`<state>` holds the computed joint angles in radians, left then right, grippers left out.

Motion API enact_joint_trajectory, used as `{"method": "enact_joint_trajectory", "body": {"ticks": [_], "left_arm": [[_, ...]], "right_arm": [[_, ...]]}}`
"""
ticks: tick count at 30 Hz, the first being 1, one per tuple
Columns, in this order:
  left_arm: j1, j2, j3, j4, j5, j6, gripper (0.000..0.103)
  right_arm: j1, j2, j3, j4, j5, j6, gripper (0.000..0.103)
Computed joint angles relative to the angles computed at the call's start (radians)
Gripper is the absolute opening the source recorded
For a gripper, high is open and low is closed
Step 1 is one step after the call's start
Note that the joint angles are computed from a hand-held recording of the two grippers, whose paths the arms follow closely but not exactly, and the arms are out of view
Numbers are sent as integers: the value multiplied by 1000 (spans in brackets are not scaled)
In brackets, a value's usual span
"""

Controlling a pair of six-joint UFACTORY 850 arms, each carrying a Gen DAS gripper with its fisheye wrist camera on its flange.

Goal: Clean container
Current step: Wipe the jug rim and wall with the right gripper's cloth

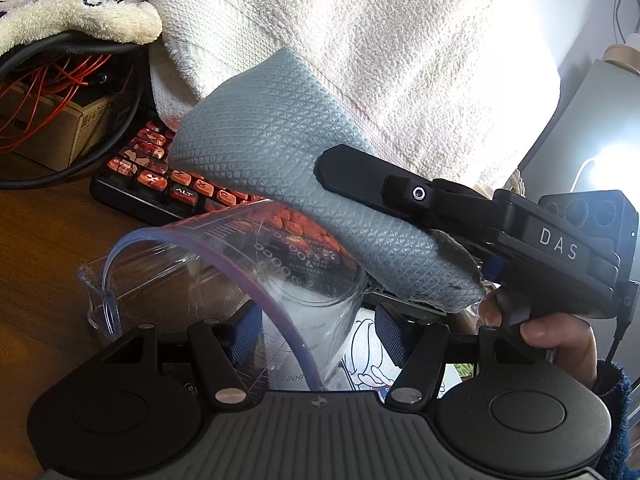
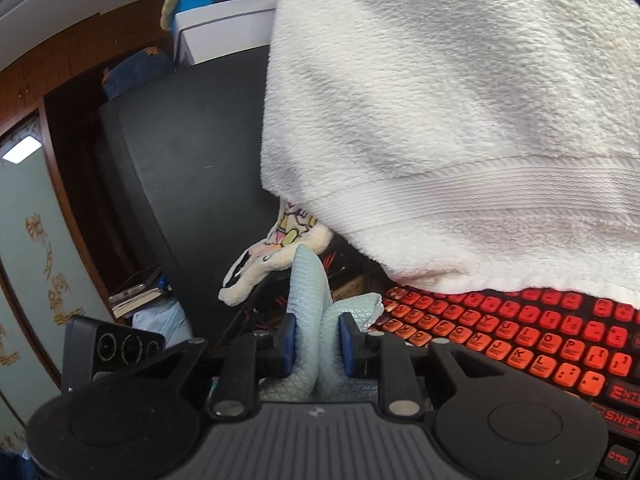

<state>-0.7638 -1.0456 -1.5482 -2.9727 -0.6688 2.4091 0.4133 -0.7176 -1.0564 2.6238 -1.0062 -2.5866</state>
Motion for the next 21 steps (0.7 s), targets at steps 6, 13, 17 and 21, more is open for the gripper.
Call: {"method": "enact_joint_trajectory", "body": {"ticks": [6, 13, 17, 21], "left_arm": [[0, 1, 1, 0, 0, 0, 62], [0, 0, -2, 0, 1, 0, 62], [0, -1, -3, 0, 2, 0, 62], [0, 1, 1, 0, 0, 0, 62]], "right_arm": [[15, -5, -12, -42, 4, 1, 22], [31, -5, -19, -95, 9, -15, 22], [20, -4, -13, -75, 4, -7, 22], [4, -6, -9, -38, -2, 4, 22]]}}
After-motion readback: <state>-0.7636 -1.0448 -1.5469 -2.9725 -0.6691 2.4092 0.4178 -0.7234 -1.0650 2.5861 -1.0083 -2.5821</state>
